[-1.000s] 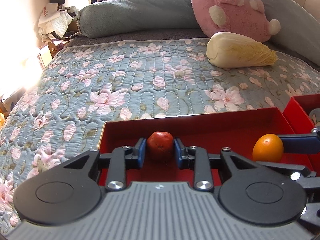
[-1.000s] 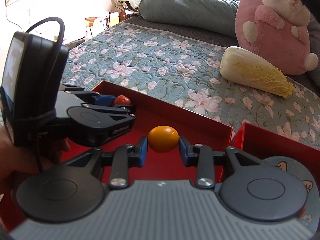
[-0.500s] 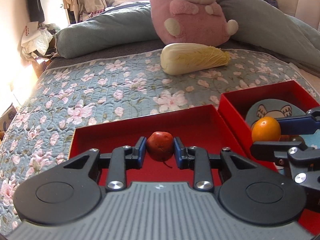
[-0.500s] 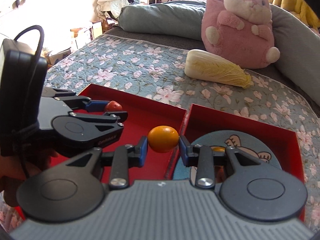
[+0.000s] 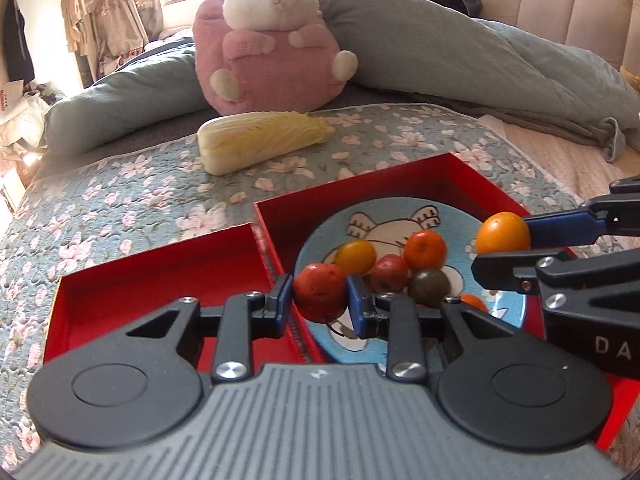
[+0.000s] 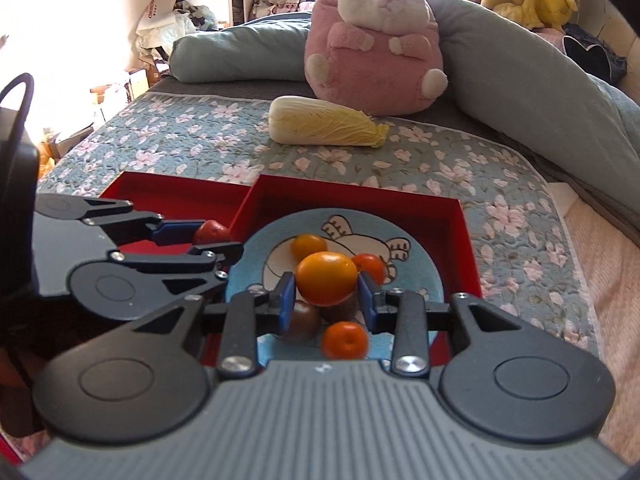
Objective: Organize fruits
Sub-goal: 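Carry both tomatoes to the blue plate and open both grippers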
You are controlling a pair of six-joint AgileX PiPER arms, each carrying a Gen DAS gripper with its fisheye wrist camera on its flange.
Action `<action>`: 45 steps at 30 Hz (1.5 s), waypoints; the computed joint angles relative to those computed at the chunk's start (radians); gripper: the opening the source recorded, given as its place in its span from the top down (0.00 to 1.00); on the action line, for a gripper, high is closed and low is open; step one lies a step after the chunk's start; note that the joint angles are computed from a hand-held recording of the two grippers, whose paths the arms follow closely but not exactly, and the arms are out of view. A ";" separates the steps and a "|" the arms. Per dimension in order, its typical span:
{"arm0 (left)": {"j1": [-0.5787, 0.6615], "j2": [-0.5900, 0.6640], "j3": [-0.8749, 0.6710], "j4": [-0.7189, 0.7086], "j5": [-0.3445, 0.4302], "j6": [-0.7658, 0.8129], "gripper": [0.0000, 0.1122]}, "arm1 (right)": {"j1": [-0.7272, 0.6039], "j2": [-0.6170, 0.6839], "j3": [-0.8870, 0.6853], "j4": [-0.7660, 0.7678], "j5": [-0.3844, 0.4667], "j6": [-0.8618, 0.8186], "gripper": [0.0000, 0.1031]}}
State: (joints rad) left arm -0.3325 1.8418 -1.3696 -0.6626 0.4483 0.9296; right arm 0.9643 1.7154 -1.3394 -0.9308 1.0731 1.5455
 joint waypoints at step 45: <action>-0.127 0.016 0.098 -0.091 -0.048 0.190 0.59 | -0.137 -0.012 0.119 0.075 -0.152 -0.033 0.64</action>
State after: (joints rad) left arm -0.4592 1.8576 -1.2715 -0.7538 0.4004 1.1200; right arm 0.8269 1.7032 -1.2203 -0.8555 0.9208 1.5124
